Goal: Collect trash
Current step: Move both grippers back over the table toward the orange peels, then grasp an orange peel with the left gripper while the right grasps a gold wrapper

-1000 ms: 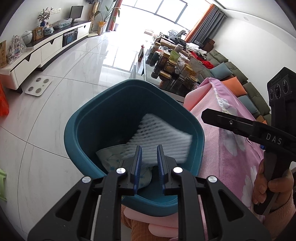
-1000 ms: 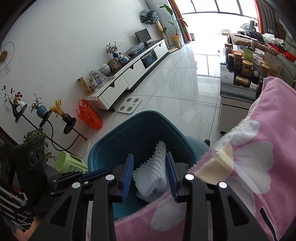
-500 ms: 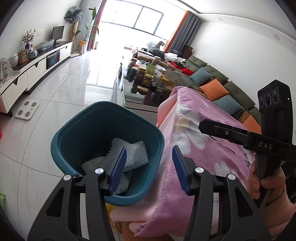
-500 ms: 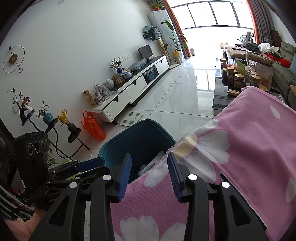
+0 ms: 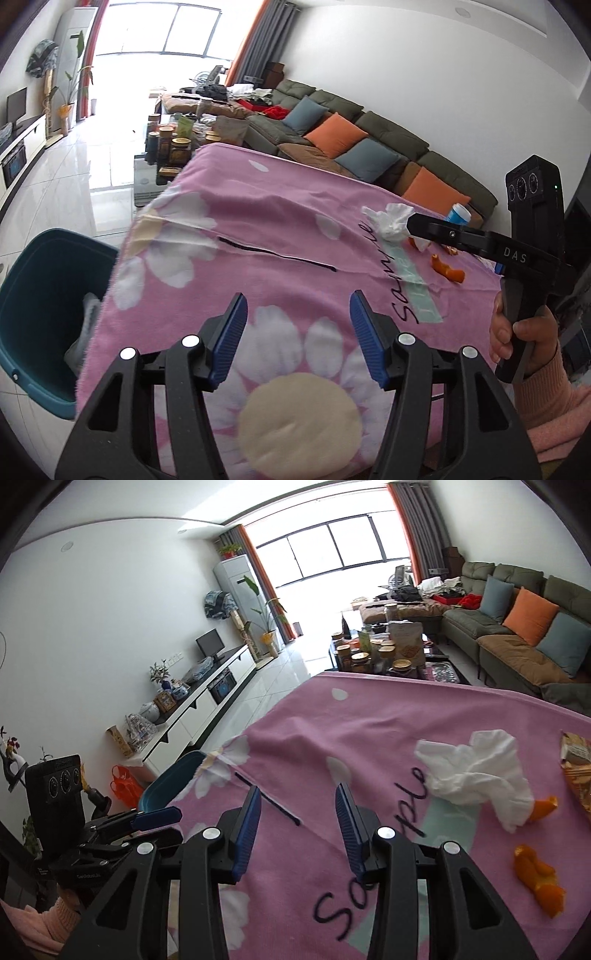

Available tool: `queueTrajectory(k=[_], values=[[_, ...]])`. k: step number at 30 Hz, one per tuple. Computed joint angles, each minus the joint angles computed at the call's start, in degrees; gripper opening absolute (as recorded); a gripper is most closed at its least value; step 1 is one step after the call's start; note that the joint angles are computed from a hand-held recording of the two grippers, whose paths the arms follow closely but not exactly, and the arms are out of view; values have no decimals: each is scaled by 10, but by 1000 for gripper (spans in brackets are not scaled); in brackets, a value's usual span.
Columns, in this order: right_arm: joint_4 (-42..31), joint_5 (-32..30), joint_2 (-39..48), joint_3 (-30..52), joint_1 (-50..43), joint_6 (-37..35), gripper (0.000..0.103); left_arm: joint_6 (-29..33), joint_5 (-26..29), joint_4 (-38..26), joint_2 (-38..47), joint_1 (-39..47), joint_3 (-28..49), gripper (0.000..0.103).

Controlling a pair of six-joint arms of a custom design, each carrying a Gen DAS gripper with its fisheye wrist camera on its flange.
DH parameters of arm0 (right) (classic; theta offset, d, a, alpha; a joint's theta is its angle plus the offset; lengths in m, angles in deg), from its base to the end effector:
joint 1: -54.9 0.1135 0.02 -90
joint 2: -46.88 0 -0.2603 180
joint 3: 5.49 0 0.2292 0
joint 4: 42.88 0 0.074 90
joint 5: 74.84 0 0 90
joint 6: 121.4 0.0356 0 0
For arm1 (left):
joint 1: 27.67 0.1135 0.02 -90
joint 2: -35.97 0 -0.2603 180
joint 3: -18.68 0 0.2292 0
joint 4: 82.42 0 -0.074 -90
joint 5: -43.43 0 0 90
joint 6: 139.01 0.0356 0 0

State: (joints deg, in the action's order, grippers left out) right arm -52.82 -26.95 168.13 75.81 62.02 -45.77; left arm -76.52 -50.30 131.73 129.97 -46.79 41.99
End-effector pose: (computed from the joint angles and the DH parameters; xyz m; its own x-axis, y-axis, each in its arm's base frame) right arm 0.3894 0.0727 0.1121 -0.6060 -0.2612 -0.7514 -0.6927 0.6377 0.3369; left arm 0.1916 -0.0640 0.0917 -0.6271 -0.2704 -0.7305 -0.0137 0.9415 -0.3368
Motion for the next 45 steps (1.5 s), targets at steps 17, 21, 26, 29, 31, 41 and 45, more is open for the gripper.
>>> queueTrajectory(k=[17, 21, 26, 29, 31, 41, 45], values=[[-30, 55, 127, 166, -172, -5, 40, 27, 32, -251, 270, -164, 481, 57], [-50, 77, 163, 220, -169, -10, 42, 30, 56, -309, 321, -159, 579, 57], [-79, 97, 199, 279, -162, -25, 43, 29, 82, -393, 394, -153, 713, 54], [-91, 114, 213, 305, -152, -35, 43, 25, 96, -432, 430, -150, 777, 52], [-94, 124, 221, 319, -149, -40, 43, 23, 107, -451, 449, -147, 808, 50], [-130, 123, 240, 351, -146, -46, 19, 17, 128, -521, 520, -142, 930, 37], [-140, 108, 240, 356, -155, -38, 10, 13, 126, -539, 536, -141, 962, 30]])
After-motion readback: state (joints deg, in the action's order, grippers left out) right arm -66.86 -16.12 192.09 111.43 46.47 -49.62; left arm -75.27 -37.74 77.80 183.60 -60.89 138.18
